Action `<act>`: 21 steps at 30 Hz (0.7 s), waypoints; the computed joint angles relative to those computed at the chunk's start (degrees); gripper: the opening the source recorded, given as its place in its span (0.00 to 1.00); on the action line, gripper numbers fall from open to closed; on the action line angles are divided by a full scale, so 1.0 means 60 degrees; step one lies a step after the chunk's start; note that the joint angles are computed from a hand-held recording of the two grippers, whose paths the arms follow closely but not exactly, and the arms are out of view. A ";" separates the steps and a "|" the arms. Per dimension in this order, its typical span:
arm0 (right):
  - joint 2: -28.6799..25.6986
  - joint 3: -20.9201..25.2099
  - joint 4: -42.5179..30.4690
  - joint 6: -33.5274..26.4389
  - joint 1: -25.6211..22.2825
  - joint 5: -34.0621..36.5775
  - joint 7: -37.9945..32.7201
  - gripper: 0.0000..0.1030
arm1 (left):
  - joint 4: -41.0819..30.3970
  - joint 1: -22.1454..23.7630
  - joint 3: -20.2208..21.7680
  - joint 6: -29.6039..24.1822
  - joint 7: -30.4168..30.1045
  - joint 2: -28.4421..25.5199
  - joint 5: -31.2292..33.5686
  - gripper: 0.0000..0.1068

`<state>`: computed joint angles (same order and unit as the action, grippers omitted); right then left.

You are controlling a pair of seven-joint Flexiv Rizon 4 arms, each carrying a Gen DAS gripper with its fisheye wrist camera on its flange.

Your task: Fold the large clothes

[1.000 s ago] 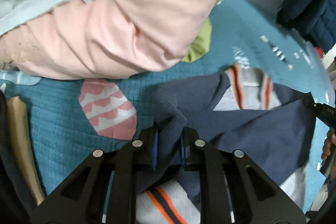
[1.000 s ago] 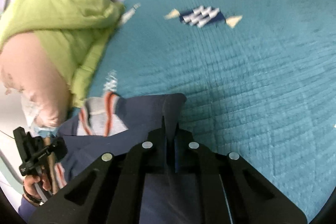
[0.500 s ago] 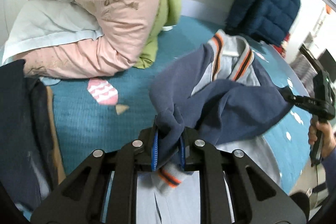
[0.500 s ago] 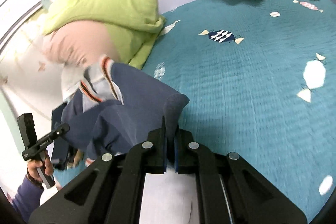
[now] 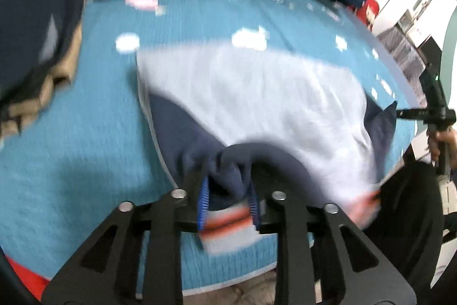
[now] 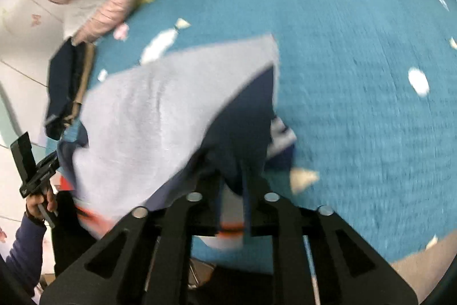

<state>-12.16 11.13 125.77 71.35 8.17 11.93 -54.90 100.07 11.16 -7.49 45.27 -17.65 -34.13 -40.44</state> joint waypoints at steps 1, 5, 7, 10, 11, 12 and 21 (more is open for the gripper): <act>0.0167 -0.0209 0.0252 0.0085 0.0235 -0.0514 0.0497 0.16 | 0.0308 -0.0098 0.0080 0.0422 0.0043 0.0106 0.0022 0.24; 0.0873 -0.0461 0.0767 -0.0103 0.0544 -0.1688 0.1764 0.25 | 0.0551 0.0063 0.0019 0.0456 0.0098 0.0292 -0.0252 0.40; 0.1274 -0.0580 0.1058 -0.0201 0.0564 -0.2419 0.2472 0.28 | 0.0603 0.0217 0.0024 0.0169 0.0084 0.0498 -0.0456 0.43; 0.1811 -0.0540 0.1385 -0.0260 0.0513 -0.3272 0.3286 0.32 | 0.0821 0.0363 0.0035 0.0166 0.0338 0.0901 -0.0970 0.60; 0.1887 -0.0511 0.1428 -0.0169 0.0495 -0.3438 0.3467 0.32 | 0.0917 0.0404 -0.0012 0.0299 0.0546 0.1027 -0.1329 0.65; 0.1915 -0.0508 0.1481 -0.0047 0.0464 -0.3653 0.3671 0.33 | 0.0917 0.0472 -0.0033 0.0199 0.0676 0.1131 -0.1623 0.66; -0.0045 -0.1112 0.0670 0.0975 0.1015 -0.4735 0.6324 0.34 | -0.0117 -0.0617 0.0174 0.0510 -0.2059 0.0456 -0.0895 0.68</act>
